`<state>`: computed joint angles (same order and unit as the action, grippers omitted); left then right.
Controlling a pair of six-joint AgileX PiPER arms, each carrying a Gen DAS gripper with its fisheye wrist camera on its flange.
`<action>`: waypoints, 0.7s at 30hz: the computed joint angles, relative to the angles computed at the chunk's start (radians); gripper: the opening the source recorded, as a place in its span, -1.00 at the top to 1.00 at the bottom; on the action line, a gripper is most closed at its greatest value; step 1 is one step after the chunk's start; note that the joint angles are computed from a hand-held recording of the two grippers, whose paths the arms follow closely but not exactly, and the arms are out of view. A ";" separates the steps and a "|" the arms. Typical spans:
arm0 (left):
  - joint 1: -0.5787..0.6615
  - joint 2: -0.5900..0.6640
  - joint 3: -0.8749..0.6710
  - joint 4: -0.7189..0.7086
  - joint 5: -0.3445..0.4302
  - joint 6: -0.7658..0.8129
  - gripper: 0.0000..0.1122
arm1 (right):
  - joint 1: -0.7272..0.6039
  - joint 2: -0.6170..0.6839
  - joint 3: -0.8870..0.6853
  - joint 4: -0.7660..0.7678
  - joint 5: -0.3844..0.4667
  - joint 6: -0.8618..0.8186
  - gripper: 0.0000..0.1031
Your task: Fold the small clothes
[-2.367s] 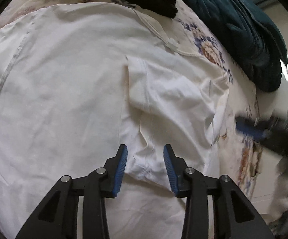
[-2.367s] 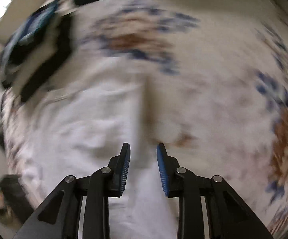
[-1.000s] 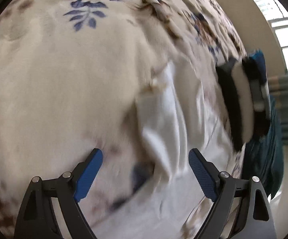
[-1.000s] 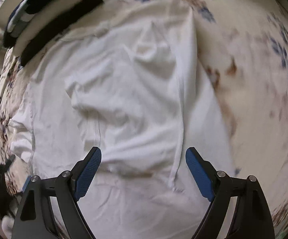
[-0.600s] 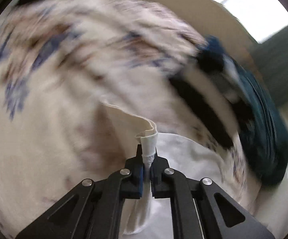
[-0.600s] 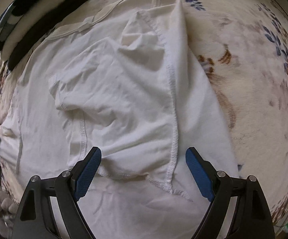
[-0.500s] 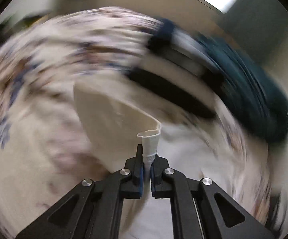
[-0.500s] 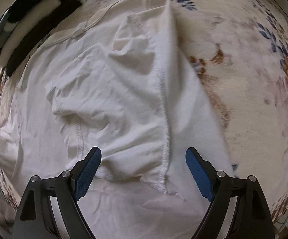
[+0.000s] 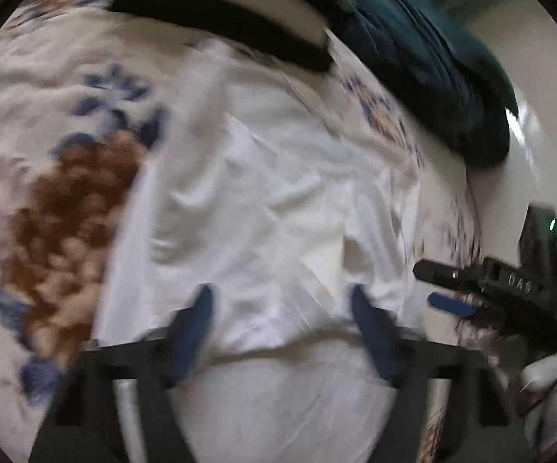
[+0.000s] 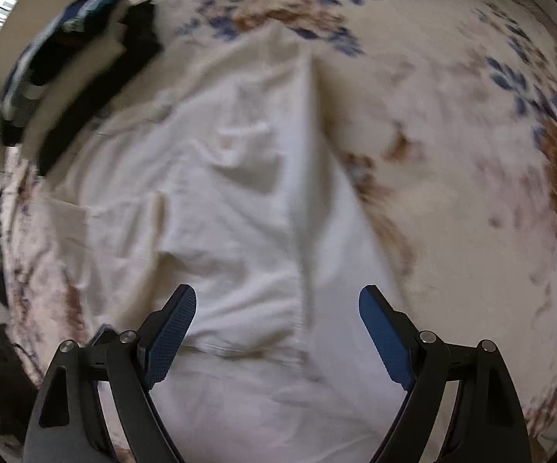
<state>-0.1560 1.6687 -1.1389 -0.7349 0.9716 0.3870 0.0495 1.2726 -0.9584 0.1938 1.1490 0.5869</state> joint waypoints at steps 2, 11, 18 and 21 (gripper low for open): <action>0.054 0.003 -0.013 -0.008 0.000 -0.014 -0.42 | 0.011 0.055 -0.013 0.111 -0.046 -0.045 -0.71; 0.025 0.200 -0.270 0.230 -0.055 -0.238 -0.42 | 0.218 0.340 -0.171 0.108 -0.172 -0.016 0.85; -0.020 0.411 -0.528 0.385 0.025 -0.270 -0.42 | 0.248 0.355 -0.292 -0.142 -0.013 0.165 0.87; -0.014 0.411 -0.535 0.373 0.039 -0.228 -0.42 | 0.254 0.297 -0.283 -0.069 -0.054 0.130 0.76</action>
<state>-0.1704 2.0795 -1.6744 -0.3624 1.0103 0.1591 0.3033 1.5695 -1.2413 0.1244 1.0954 0.7165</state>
